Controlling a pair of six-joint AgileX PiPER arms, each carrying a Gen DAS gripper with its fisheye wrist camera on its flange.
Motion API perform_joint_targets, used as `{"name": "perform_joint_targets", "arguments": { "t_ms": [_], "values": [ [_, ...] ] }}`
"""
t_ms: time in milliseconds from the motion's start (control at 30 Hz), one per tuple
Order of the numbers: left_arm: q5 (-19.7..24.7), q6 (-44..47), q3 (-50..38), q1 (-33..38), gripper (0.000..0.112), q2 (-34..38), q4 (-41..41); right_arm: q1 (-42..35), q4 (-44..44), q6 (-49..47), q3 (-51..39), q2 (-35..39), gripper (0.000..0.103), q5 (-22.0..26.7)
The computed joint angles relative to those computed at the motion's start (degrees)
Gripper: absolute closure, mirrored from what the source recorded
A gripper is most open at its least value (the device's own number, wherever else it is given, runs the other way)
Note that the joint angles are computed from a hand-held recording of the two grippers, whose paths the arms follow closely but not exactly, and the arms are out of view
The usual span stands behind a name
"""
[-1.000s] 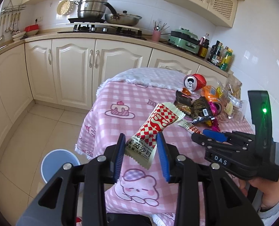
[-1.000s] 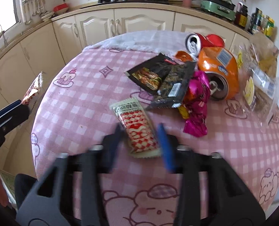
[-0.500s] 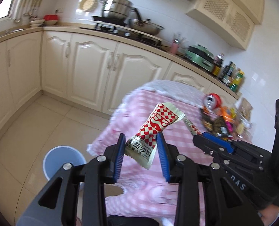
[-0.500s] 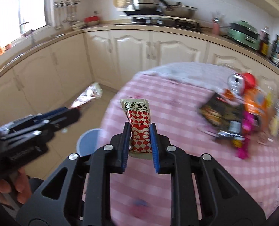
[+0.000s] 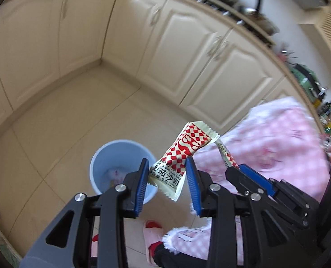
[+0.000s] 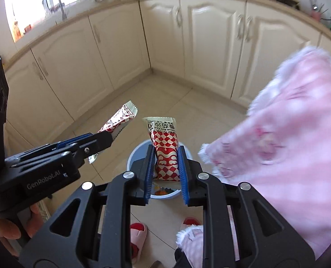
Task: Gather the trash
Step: 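Carry both wrappers over the bucket and open the left tool to drop its wrapper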
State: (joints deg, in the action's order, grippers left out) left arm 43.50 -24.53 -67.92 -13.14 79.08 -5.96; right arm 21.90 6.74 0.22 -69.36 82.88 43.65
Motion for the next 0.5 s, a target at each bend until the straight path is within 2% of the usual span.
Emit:
{"name": "perform_joint_targets", "arguments": {
  "t_ms": [133,300,367,433,500],
  "values": [
    [-3.75,7.35,0.69,4.99,0.079,6.81,-6.46,0.35,-0.47,1.88,-0.05,7.51,0.082,-4.47],
    [-9.98,18.55,2.36,10.09,0.077,14.35,-17.50,-0.07,0.87,1.61,-2.48,15.24,0.082,-7.08],
    [-12.12,23.93,3.67,11.76,0.069,16.52,-23.73,0.17,1.27,1.66,-3.11,17.48,0.082,-8.10],
    [-12.99,24.73,3.56,12.46,0.061,18.06,-25.09,0.03,2.14,1.06,-3.34,18.84,0.082,-8.49],
    [-13.22,25.23,3.63,12.99,0.060,18.27,-25.25,0.43,2.19,1.62,-4.02,20.42,0.082,-8.70]
  ]
}}
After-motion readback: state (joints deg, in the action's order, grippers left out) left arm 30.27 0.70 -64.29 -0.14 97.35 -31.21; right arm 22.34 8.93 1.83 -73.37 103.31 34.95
